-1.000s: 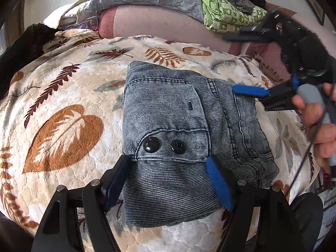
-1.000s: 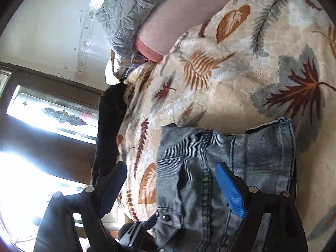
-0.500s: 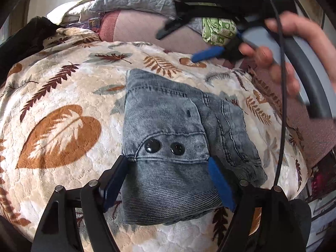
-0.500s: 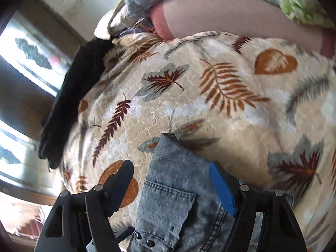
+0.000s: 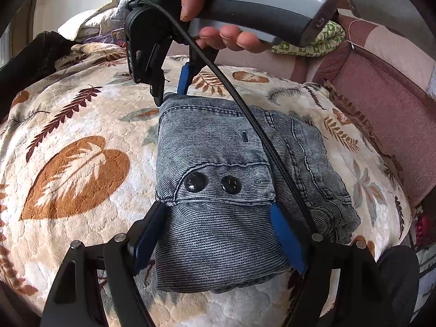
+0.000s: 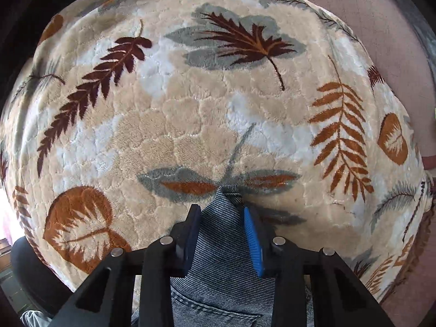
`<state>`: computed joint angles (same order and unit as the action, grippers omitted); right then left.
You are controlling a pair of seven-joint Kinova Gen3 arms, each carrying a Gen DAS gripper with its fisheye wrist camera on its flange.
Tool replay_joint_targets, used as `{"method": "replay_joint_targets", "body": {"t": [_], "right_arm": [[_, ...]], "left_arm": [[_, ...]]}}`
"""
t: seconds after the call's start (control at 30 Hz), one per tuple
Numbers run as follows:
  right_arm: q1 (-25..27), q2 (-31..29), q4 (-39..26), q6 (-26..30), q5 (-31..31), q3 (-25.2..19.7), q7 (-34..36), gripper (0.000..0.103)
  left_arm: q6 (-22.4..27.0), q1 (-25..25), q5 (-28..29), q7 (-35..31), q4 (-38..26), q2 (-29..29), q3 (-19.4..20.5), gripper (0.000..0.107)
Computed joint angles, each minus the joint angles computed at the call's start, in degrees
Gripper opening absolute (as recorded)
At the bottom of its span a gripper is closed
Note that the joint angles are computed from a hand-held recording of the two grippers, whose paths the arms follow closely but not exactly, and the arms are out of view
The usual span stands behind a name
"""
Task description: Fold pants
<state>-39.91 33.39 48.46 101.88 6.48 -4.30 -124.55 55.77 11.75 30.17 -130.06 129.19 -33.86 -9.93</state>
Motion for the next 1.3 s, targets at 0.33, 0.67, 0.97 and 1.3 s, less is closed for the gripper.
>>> {"method": "replay_joint_targets", "body": {"t": [0.33,0.67,0.97,1.3], "right_arm": [[-1.78,5.55,-8.7,7.5,1.83,1.55,2.85,0.067],[-5.45,3.59,-7.39,7.37,4.88,4.28,1.52,0.01],[-5.59,-8.54,9.94,-10.5,6.58,4.38,-10.65,0.009],[5.5,-20.88,27.59,-28.45,-7.36,-7.52,-16.29,0.01]], "left_arm": [[-0.13,0.55,0.08,-0.82,0.23,-0.14,-0.42,0.08],[-0.79,0.28,0.08,-1.25,0.65,-0.44,0.06,0.08],[-1.46,1.22,0.44,-1.22,1.07,-0.49,-0.79,0.083],[1.41,2.2,2.13,-1.27,-0.21,-1.85,-5.63,0.083]]}}
